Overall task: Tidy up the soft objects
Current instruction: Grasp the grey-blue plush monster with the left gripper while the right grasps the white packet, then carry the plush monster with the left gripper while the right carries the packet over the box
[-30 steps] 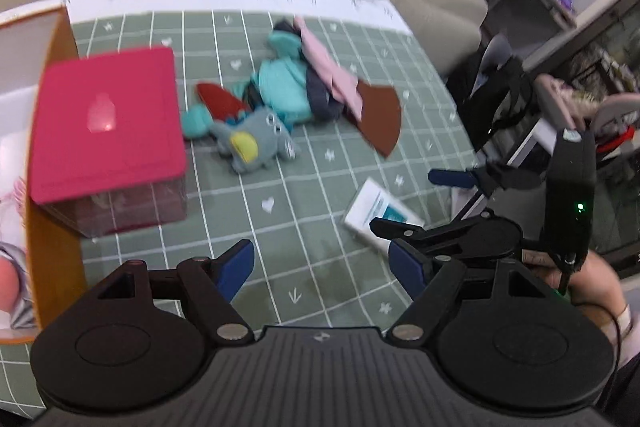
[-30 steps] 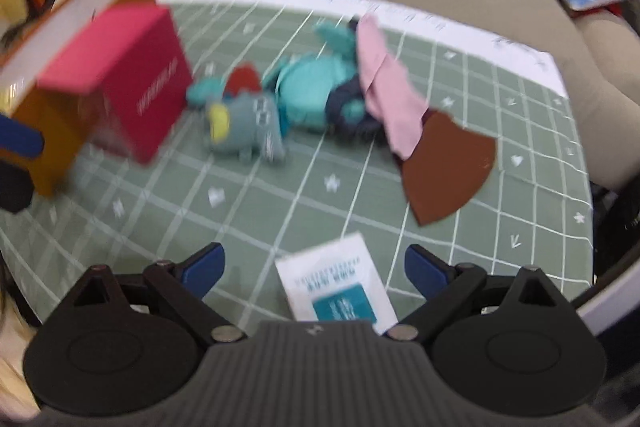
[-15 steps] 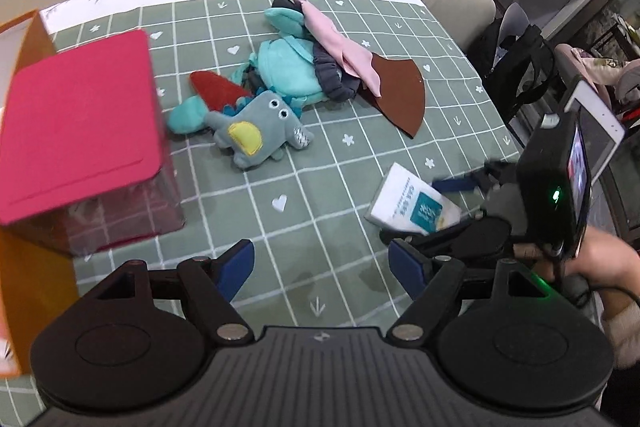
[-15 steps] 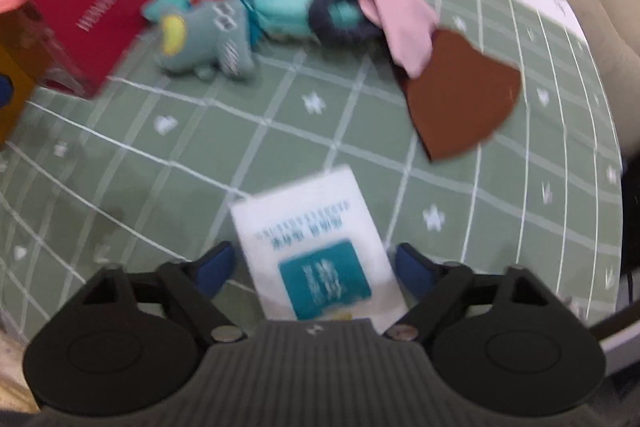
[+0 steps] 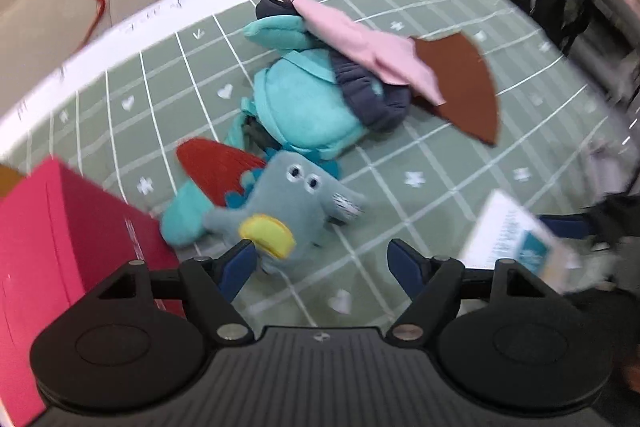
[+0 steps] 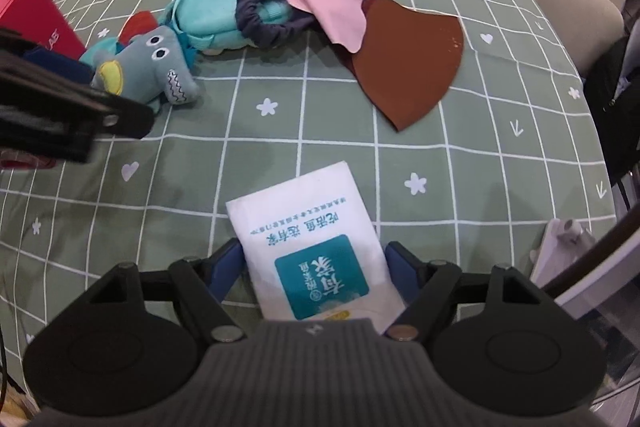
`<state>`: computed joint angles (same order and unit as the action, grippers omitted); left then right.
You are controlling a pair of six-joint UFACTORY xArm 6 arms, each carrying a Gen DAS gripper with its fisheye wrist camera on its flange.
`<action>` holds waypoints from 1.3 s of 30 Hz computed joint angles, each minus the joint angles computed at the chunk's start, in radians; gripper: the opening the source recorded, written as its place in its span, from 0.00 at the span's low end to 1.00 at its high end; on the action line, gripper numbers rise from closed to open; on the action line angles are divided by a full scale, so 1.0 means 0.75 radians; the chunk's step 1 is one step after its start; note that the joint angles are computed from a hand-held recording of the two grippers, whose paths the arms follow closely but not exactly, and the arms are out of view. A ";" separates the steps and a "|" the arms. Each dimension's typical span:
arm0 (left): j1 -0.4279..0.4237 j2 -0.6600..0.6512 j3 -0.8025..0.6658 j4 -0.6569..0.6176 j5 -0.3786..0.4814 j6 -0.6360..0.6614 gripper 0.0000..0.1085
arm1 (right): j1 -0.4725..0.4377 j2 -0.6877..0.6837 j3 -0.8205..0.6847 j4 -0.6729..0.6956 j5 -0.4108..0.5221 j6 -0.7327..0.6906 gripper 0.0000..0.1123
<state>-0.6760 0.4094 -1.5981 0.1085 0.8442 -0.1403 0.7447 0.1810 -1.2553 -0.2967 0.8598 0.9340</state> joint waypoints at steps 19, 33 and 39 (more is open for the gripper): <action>-0.017 0.145 -0.079 0.190 -0.107 0.070 0.74 | 0.010 -0.004 0.017 -0.060 -0.027 0.095 0.71; -0.081 -0.085 0.298 0.509 -0.358 -0.221 0.45 | 0.020 -0.003 0.022 -0.092 -0.028 0.159 0.70; -0.069 -0.283 0.558 0.387 -0.535 -0.286 0.45 | 0.054 0.046 -0.082 -0.019 0.097 0.238 0.68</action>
